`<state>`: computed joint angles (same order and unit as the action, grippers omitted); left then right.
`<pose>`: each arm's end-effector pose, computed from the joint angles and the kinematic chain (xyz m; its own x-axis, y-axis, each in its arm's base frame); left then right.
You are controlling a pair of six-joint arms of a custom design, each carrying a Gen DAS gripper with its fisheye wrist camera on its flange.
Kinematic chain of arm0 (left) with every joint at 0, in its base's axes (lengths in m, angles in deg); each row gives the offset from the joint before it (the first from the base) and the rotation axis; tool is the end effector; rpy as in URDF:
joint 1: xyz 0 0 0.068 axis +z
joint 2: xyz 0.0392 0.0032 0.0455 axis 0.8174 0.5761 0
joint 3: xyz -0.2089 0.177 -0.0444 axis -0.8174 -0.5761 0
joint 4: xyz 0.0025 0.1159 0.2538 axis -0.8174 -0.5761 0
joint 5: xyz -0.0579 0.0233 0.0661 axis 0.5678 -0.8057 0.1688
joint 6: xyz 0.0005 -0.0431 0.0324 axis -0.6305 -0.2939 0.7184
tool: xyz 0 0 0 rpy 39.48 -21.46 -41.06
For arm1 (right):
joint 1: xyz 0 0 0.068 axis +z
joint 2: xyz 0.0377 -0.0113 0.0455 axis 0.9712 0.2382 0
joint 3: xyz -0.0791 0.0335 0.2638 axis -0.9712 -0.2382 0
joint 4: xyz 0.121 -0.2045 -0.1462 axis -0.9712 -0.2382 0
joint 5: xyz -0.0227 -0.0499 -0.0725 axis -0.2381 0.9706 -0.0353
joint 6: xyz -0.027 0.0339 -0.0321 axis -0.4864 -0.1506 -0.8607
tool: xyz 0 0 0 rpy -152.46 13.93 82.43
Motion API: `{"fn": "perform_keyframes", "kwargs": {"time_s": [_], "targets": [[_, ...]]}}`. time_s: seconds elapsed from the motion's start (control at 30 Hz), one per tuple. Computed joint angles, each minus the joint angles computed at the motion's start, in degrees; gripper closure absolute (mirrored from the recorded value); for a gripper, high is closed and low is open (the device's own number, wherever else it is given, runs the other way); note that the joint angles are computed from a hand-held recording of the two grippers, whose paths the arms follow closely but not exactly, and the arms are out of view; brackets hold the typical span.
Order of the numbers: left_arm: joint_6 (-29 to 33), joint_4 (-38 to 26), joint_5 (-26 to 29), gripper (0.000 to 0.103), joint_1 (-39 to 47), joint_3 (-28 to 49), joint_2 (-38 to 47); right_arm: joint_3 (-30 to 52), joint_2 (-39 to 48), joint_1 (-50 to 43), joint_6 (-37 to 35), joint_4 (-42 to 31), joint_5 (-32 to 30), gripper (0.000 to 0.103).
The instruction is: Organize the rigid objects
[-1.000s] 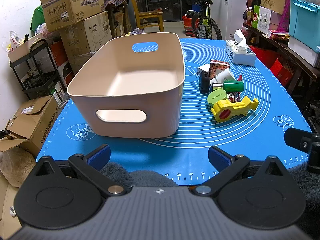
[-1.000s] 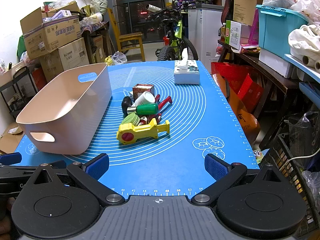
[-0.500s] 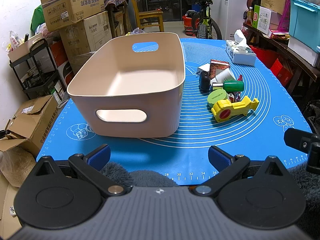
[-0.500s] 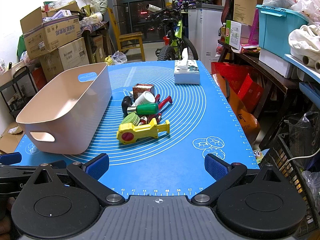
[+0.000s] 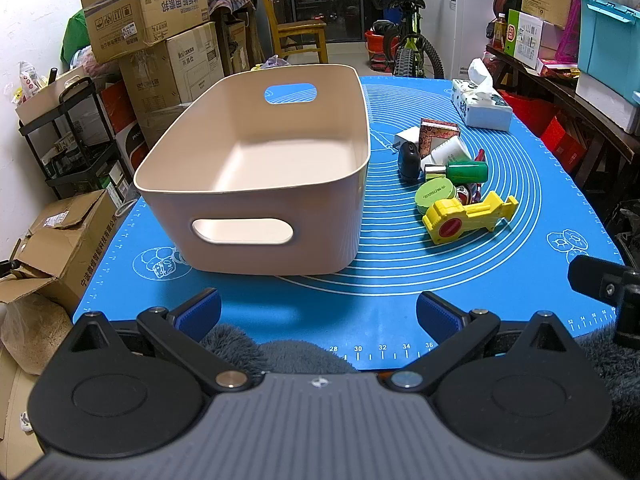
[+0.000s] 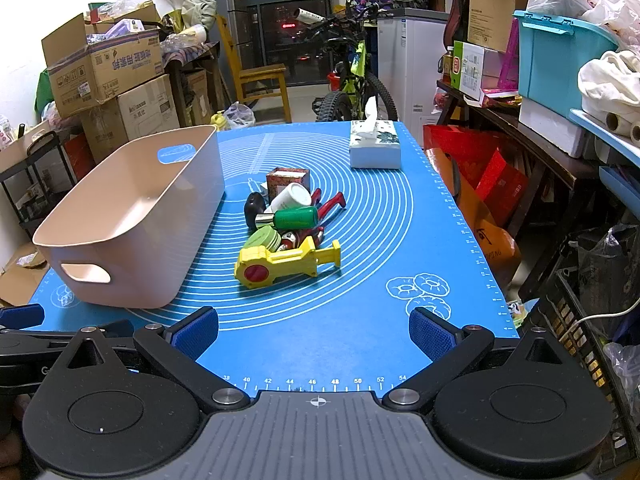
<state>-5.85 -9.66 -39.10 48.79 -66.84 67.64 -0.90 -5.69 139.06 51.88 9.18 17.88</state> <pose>0.2014 -0.0239 0.1538 -0.6493 0.2744 -0.7093 0.2953 0.9504 0.0973 0.1189 0.1732 0.1504 -0.5871 0.2667 -0.7643 0.3069 0.9470 0.0948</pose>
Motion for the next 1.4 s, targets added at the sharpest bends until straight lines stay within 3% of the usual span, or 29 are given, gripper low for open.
{"fn": "perform_keyframes", "kwargs": {"time_s": [0.37,0.67,0.83,1.03,1.13,1.4], "targets": [[0.6,0.6,0.5,0.0,0.4,-0.4,-0.7,1.6,-1.3,2.5,2.3,-3.2,2.7,0.002],[5.7,-2.6,5.2,0.0,6.6,6.4,-0.6,4.0,-6.0,1.6,-1.1,-4.6,2.8,0.002],[6.5,-6.7,8.4,0.0,10.4,17.5,7.3,5.5,-8.5,-3.9,-6.8,0.0,0.2,0.002],[7.6,-10.5,12.1,0.0,14.2,31.5,19.6,8.8,-5.3,-11.0,-13.3,4.7,-2.3,0.002],[8.8,-10.2,11.5,0.0,15.0,36.3,25.6,9.6,-2.4,-15.1,-15.9,7.6,-4.2,0.002],[15.2,-15.3,10.9,0.001,17.1,52.8,43.7,12.6,9.1,-24.2,-13.8,14.0,-9.4,0.002]]}}
